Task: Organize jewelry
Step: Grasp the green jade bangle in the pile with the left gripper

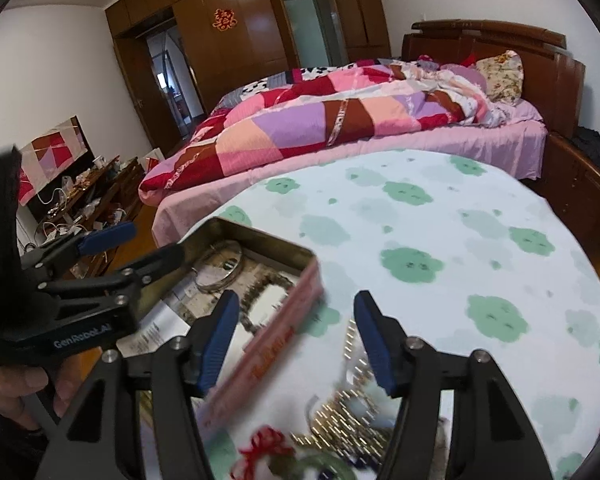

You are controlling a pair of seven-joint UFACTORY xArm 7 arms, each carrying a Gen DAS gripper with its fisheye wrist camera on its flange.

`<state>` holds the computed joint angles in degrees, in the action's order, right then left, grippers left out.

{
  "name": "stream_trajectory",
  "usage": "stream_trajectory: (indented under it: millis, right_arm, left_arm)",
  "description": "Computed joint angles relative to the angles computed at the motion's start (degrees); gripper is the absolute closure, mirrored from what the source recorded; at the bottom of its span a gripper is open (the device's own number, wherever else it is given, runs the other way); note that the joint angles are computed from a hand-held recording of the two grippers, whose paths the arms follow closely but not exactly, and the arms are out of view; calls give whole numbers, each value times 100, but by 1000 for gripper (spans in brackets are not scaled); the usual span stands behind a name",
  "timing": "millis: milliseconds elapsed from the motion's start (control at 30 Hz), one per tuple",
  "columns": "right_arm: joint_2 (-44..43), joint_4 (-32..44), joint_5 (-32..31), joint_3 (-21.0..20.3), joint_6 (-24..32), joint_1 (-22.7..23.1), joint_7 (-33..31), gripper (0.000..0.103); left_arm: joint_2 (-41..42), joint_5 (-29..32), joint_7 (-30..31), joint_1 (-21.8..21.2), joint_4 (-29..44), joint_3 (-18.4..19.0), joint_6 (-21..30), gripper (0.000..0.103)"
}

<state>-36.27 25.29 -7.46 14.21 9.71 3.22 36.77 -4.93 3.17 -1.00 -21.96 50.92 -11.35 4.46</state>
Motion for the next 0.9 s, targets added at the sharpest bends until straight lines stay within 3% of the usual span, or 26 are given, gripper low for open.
stream_trajectory:
  millis: [167, 333, 600, 833, 900]
  right_arm:
    - [-937, -551, 110, -134, 455, 48, 88, 38]
    - [-1991, -1117, 165, -201, 1158, 36, 206, 35]
    - [-3050, -1637, 71, -214, 2135, 156, 195, 33]
    - [-3190, -1846, 50, -268, 2318, 316, 140, 33]
    - [-3161, -1863, 57, -273, 2286, 383, 96, 33]
  left_arm:
    - [-397, -985, 729, -551, -426, 271, -64, 27]
    - [-673, -927, 689, -597, -729, 70, -136, 27]
    - [-863, -1046, 835, -1087, -981, 104, -144, 27]
    - [-877, -1191, 1117, -1533, -1166, 219, -152, 28]
    - [-877, -1379, 1386, -1819, -1182, 375, -91, 39]
